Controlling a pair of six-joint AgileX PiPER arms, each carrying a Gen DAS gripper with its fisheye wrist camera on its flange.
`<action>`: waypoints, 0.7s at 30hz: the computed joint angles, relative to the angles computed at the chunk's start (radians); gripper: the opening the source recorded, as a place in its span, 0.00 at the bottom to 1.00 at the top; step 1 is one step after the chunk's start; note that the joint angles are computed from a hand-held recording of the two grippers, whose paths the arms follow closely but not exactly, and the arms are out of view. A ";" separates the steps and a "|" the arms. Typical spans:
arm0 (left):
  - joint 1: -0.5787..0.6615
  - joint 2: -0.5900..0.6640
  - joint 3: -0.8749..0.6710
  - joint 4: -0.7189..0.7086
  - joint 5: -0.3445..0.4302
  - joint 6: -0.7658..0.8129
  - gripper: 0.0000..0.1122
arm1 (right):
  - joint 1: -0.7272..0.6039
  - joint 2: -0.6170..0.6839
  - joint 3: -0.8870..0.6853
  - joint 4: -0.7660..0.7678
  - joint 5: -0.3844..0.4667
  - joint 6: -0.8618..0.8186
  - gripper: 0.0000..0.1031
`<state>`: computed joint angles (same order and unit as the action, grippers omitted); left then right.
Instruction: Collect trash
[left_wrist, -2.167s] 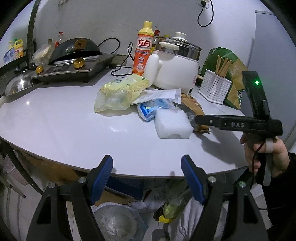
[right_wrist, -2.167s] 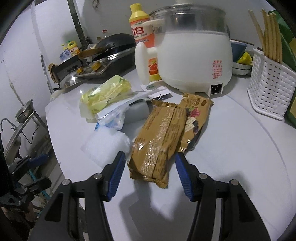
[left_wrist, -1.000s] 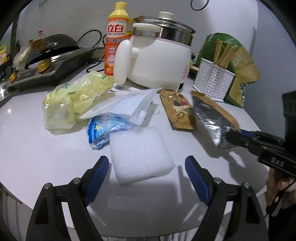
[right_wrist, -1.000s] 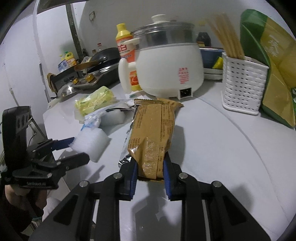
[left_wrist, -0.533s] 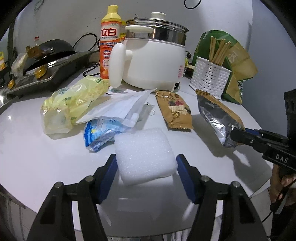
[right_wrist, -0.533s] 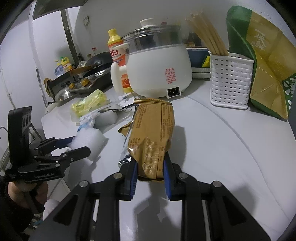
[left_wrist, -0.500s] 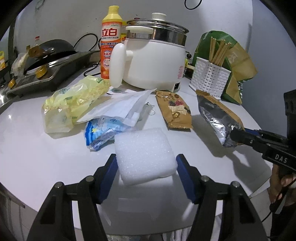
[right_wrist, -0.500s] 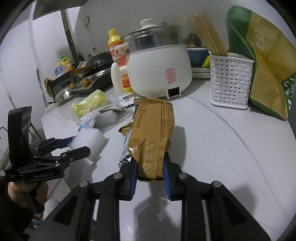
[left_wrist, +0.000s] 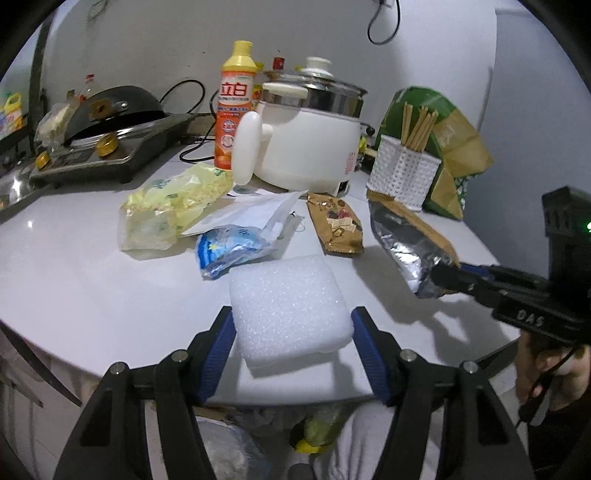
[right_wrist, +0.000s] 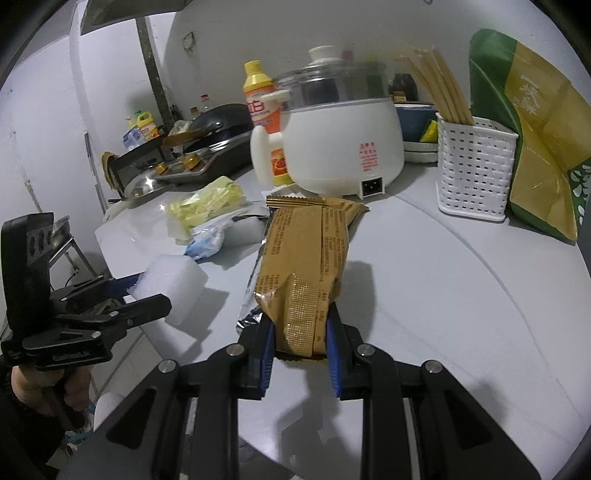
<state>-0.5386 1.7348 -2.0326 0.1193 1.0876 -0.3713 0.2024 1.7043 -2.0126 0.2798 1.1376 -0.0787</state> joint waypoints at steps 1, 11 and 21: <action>-0.002 -0.021 0.022 0.007 -0.007 -0.008 0.57 | 0.005 -0.002 -0.001 -0.002 0.002 0.002 0.22; -0.004 -0.202 0.221 0.046 -0.056 -0.058 0.57 | 0.094 -0.032 -0.008 -0.052 0.019 0.032 0.22; 0.004 -0.378 0.421 0.080 -0.090 -0.116 0.57 | 0.202 -0.055 -0.002 -0.104 0.039 0.065 0.22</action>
<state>-0.5344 1.3568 -1.6113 0.1993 0.9978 -0.4870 0.4041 1.6497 -2.0143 0.1758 1.1771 -0.0136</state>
